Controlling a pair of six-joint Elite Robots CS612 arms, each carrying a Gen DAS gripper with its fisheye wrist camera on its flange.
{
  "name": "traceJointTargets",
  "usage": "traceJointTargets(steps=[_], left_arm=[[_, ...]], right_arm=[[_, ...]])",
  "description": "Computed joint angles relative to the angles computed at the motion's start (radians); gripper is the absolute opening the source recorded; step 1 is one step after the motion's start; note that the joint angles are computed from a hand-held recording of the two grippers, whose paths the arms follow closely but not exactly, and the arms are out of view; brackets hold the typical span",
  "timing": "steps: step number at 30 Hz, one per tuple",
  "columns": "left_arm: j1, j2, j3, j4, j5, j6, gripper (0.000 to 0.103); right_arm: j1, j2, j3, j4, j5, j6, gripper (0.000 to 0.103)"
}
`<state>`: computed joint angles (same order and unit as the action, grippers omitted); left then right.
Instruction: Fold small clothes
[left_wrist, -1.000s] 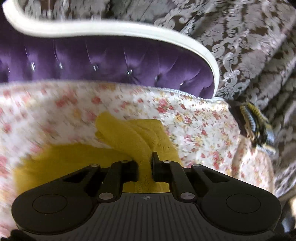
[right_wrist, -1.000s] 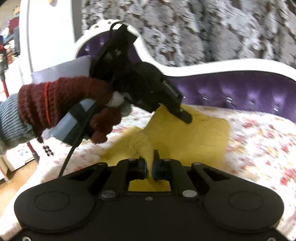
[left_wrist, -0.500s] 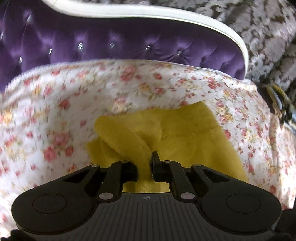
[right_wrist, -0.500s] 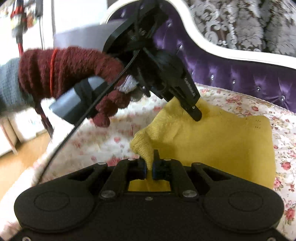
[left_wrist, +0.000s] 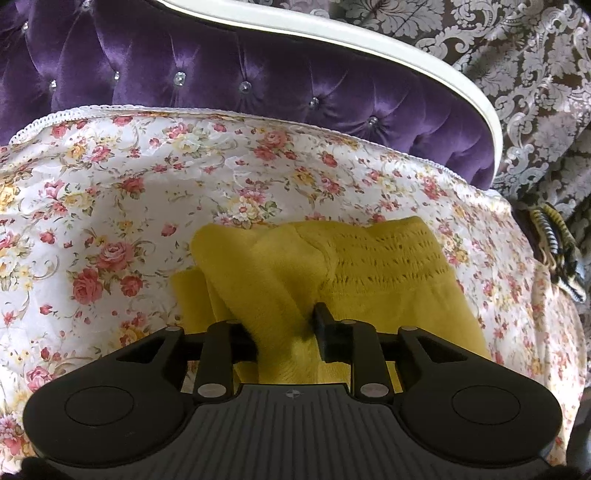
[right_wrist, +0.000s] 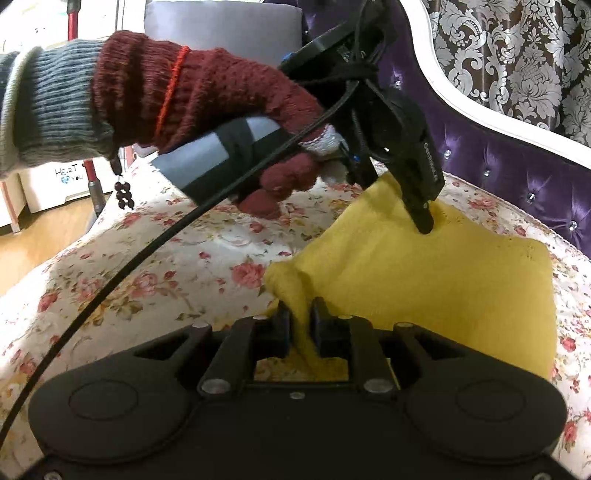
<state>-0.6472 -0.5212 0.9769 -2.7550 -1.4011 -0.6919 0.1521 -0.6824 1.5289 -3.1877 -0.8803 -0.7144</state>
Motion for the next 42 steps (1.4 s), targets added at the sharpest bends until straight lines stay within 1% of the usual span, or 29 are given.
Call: traceJointTargets(steps=[2,3,4,5,6,7,8,9,10,12,14,15,17,20,24,28,30,32,37,39,42], left_arm=[[-0.002,0.003,-0.005,0.001,0.017,-0.008,0.032],[-0.003,0.005,-0.009,0.003,0.026,-0.011,0.038],[-0.004,0.007,-0.015,0.009,0.044,-0.016,0.049],[-0.007,0.01,-0.023,0.023,0.082,-0.024,0.057],[-0.012,0.013,-0.035,0.048,0.134,-0.036,0.076],[-0.017,0.017,-0.046,0.071,0.191,-0.049,0.084],[-0.021,0.021,-0.056,0.089,0.237,-0.062,0.084],[-0.022,0.021,-0.064,0.108,0.265,-0.08,0.084],[-0.022,0.019,-0.066,0.122,0.275,-0.1,0.084],[-0.024,0.006,-0.052,0.12,0.289,-0.124,0.085],[-0.03,-0.012,-0.03,0.101,0.295,-0.1,0.085],[-0.036,-0.02,-0.018,0.095,0.305,-0.084,0.085],[-0.048,-0.04,0.014,0.067,0.32,-0.056,0.086],[-0.062,-0.064,0.058,0.028,0.309,-0.065,0.086],[-0.08,-0.085,0.106,-0.011,0.292,-0.08,0.087],[-0.091,-0.102,0.15,-0.021,0.247,-0.106,0.087],[-0.097,-0.108,0.17,-0.027,0.228,-0.119,0.087],[-0.103,-0.116,0.194,-0.04,0.215,-0.133,0.087],[-0.12,-0.129,0.239,-0.061,0.207,-0.178,0.087],[-0.12,-0.128,0.242,-0.057,0.191,-0.186,0.088],[-0.119,-0.116,0.23,-0.043,0.173,-0.195,0.089]], right_arm=[[-0.004,-0.005,0.009,0.005,0.007,-0.005,0.024],[-0.005,-0.007,0.012,0.008,0.011,-0.009,0.025],[-0.007,-0.009,0.014,0.012,0.016,-0.015,0.031],[-0.009,-0.012,0.017,0.023,0.026,-0.024,0.042],[-0.013,-0.018,0.021,0.047,0.041,-0.039,0.047],[-0.016,-0.024,0.027,0.068,0.056,-0.055,0.052],[-0.018,-0.029,0.034,0.07,0.063,-0.064,0.05],[-0.022,-0.034,0.041,0.059,0.067,-0.065,0.05],[-0.027,-0.038,0.044,0.054,0.076,-0.056,0.05],[-0.042,-0.041,0.036,0.044,0.097,0.003,0.054],[-0.058,-0.039,0.01,0.053,0.108,0.074,0.067],[-0.064,-0.035,-0.007,0.057,0.102,0.105,0.069],[-0.073,-0.022,-0.046,0.056,0.075,0.168,0.07],[-0.082,0.002,-0.102,0.061,0.04,0.239,0.07],[-0.09,0.033,-0.179,0.137,0.017,0.315,0.074],[-0.09,0.062,-0.24,0.201,-0.014,0.358,0.074],[-0.092,0.072,-0.258,0.22,-0.008,0.377,0.075],[-0.096,0.079,-0.27,0.232,0.007,0.396,0.078],[-0.101,0.089,-0.286,0.259,0.03,0.409,0.081],[-0.101,0.098,-0.302,0.278,0.04,0.415,0.084],[-0.098,0.113,-0.331,0.323,0.042,0.417,0.085]])
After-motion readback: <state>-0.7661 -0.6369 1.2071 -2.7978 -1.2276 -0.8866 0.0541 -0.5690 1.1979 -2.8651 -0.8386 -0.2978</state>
